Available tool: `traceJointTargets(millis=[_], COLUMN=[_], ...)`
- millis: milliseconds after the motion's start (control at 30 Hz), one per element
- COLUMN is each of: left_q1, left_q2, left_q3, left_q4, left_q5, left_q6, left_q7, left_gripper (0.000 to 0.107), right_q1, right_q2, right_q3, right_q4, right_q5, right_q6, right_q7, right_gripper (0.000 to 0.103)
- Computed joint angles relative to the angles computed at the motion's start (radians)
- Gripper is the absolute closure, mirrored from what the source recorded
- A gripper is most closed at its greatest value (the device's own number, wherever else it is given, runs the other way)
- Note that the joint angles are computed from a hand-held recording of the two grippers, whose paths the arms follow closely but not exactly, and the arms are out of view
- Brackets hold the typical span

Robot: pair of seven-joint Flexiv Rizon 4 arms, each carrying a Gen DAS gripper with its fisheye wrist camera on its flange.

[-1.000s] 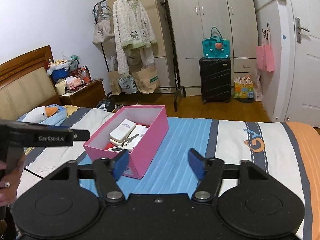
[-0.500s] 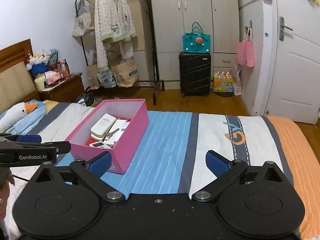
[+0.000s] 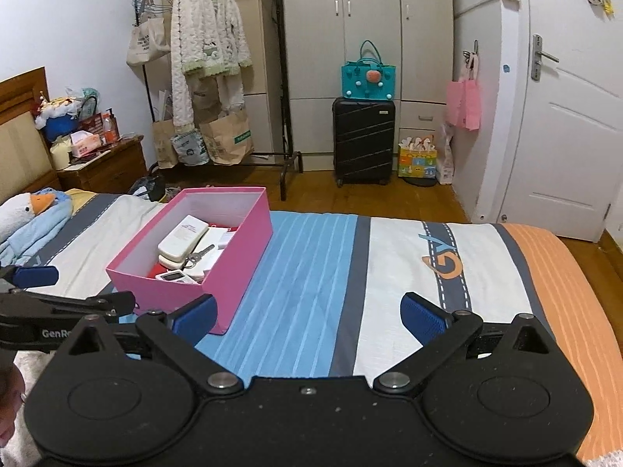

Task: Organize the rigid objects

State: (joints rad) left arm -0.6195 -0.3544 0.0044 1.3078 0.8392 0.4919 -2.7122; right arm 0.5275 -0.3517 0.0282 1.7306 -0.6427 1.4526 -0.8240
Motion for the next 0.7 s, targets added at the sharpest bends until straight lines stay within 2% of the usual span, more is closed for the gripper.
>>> traceJointTargets(millis=[233, 567, 700], left_q1=[-0.017, 0.004, 0.003], left_q2=[-0.010, -0.004, -0.007], left_q3=[0.003, -0.001, 0.001], left_q4=[-0.020, -0.007, -0.015], left_q5=[0.020, -0.028, -0.035], left_q6=[-0.030, 0.000, -0.023], left_q7=[-0.011, 0.001, -0.002], left_gripper=[0.004, 0.004, 0.004], right_q1=[0.001, 0.004, 0.012], right_q2=[-0.002, -0.001, 0.003], right_q3=[0.000, 0.000, -0.014], right_q4=[-0.002, -0.001, 0.003], right_q5=[-0.010, -0.038, -0.061], right_q6=[-0.017, -0.046, -0.048], right_q7=[0.010, 0.033, 0.055], right_gripper=[0.001, 0.001, 0.001])
